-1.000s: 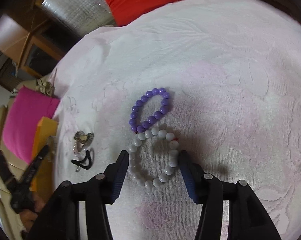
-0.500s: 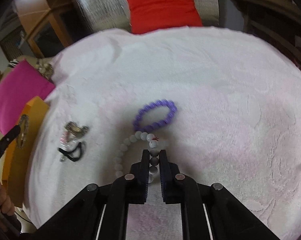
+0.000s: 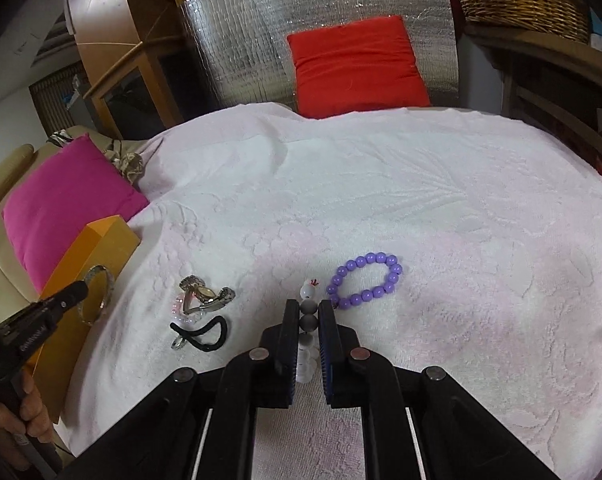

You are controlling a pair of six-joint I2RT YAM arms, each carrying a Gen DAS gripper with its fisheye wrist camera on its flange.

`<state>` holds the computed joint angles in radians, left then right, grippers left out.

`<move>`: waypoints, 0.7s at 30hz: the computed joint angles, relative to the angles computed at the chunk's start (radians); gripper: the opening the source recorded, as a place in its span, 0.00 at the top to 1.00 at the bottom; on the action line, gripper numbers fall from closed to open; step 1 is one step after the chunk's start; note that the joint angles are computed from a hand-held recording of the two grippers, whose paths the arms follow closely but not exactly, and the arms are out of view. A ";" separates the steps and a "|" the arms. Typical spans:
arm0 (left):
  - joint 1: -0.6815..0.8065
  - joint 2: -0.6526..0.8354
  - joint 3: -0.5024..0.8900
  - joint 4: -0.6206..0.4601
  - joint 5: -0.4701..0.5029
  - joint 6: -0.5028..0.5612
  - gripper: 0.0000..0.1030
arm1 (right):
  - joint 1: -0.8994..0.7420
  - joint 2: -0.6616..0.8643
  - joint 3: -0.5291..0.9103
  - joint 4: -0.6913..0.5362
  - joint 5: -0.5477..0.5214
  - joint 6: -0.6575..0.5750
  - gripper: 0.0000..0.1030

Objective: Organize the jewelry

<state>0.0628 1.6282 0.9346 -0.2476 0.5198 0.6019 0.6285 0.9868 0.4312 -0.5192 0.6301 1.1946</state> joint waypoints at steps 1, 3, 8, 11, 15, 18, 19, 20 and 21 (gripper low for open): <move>-0.007 0.013 0.006 -0.005 -0.016 0.006 0.98 | -0.017 0.007 -0.002 0.011 -0.024 -0.009 0.90; -0.028 0.045 0.020 -0.021 -0.068 0.015 0.98 | -0.039 0.017 -0.007 0.009 -0.059 -0.010 0.90; -0.048 0.120 0.063 -0.042 -0.151 0.010 0.98 | -0.139 -0.004 -0.048 0.002 -0.156 -0.010 0.90; -0.054 0.144 0.080 -0.040 -0.181 -0.001 0.97 | -0.224 -0.052 -0.101 0.033 -0.253 -0.037 0.90; -0.071 0.156 0.080 -0.044 -0.202 -0.008 0.97 | -0.273 -0.067 -0.129 0.065 -0.323 -0.064 0.90; -0.088 0.164 0.074 -0.035 -0.237 -0.010 0.97 | -0.292 -0.074 -0.128 0.061 -0.352 -0.069 0.88; -0.092 0.174 0.080 -0.039 -0.246 -0.008 0.97 | -0.300 -0.078 -0.130 0.059 -0.359 -0.069 0.89; -0.098 0.181 0.084 -0.038 -0.253 -0.010 0.97 | -0.308 -0.076 -0.131 0.061 -0.369 -0.072 0.89; -0.098 0.182 0.083 -0.035 -0.255 -0.009 0.97 | -0.314 -0.072 -0.131 0.064 -0.377 -0.075 0.88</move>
